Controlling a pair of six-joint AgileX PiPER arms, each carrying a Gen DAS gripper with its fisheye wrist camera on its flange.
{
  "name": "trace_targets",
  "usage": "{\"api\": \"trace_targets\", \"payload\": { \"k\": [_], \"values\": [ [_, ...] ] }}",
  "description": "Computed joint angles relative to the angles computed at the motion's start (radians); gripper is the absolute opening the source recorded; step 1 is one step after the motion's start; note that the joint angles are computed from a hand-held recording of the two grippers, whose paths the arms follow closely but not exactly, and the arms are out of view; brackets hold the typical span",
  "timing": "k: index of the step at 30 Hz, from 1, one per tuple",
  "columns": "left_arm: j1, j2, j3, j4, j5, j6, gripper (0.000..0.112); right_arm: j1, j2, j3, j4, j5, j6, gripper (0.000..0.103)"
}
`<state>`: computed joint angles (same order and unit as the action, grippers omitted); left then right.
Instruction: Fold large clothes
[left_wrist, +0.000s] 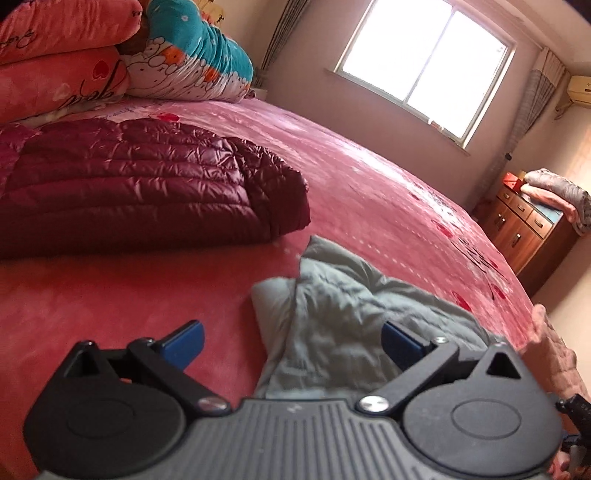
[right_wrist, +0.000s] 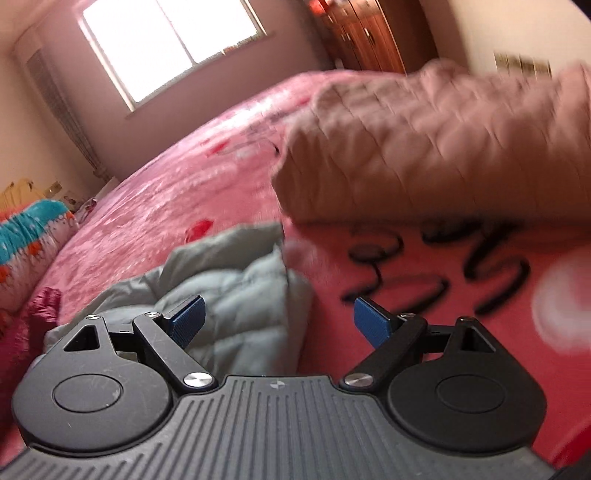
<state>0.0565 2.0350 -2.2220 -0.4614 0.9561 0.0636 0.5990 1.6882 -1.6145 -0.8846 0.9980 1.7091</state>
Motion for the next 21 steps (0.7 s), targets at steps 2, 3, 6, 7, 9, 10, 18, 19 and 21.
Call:
{"api": "trace_targets", "payload": {
  "k": [2,3,6,7,9,10,18,19,21],
  "values": [
    [0.017,-0.017,0.005,-0.038,0.034,0.025,0.101,0.022,-0.03,0.035,0.005,0.001,0.031,0.103],
    [0.024,-0.039,0.031,-0.058,0.028,0.047,0.101,0.032,-0.044,0.049,0.006,0.0,0.04,0.103],
    [0.041,-0.087,0.084,-0.095,0.015,0.093,0.101,0.028,-0.097,0.121,-0.001,-0.073,0.064,0.103],
    [0.047,-0.101,0.101,-0.112,0.012,0.104,0.101,0.026,-0.11,0.141,0.005,-0.097,0.068,0.103],
    [0.062,-0.115,0.129,-0.153,0.01,0.141,0.101,0.027,-0.122,0.159,0.013,-0.112,0.071,0.103],
    [0.064,-0.11,0.127,-0.163,0.012,0.155,0.101,0.031,-0.129,0.167,0.011,-0.111,0.08,0.103],
    [0.075,-0.067,0.175,-0.256,-0.019,0.236,0.101,0.006,-0.163,0.228,0.019,-0.168,0.103,0.103],
    [0.078,-0.063,0.189,-0.276,-0.026,0.252,0.101,-0.002,-0.166,0.238,0.024,-0.184,0.116,0.103],
    [0.083,-0.044,0.193,-0.302,-0.024,0.262,0.101,-0.02,-0.167,0.252,0.035,-0.228,0.138,0.103]
  ]
}}
